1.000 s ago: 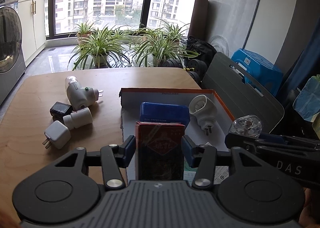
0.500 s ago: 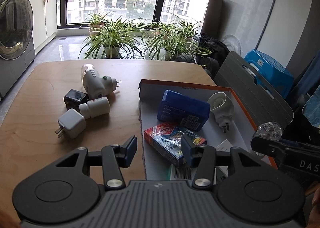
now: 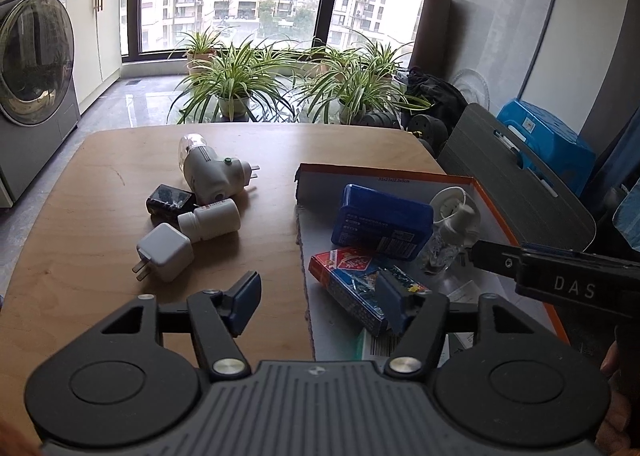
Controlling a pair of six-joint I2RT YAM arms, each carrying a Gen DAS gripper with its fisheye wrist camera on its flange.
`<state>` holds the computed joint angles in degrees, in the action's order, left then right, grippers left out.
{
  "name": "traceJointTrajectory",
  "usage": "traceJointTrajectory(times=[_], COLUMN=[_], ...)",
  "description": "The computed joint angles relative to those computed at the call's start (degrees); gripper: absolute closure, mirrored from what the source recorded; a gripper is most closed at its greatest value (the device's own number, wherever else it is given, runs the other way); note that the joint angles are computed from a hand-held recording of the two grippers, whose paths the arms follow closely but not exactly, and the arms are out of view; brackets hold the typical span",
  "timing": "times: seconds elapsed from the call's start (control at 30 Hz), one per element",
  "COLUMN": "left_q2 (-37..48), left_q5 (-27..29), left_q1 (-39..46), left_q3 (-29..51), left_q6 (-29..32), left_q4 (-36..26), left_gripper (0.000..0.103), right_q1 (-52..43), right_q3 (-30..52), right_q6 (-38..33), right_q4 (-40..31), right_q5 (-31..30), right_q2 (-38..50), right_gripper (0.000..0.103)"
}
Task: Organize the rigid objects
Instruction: 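Withdraw both grippers from the tray box back toward the table items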
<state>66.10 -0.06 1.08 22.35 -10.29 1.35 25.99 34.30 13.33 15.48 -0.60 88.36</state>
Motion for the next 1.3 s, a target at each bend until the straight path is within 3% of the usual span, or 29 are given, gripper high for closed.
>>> traceJointTrajectory(times=[0.67, 1.3], left_q2=[-6.53, -2.82], left_q5=[5.84, 13.01], left_q1=[13.51, 29.14], left_q3=[-1.82, -1.1], left_q6=[5.67, 11.39], left_q4=[-5.68, -5.16], left_gripper=[0.016, 0.013], right_q1=[9.19, 14.11], right_q3=[5.81, 10.95], right_q6=[1.18, 0.69], right_q4=[-6.88, -8.86], right_q5=[2.69, 4.06], right_q2=[-0.27, 4.22], right_gripper=[0.026, 0.025])
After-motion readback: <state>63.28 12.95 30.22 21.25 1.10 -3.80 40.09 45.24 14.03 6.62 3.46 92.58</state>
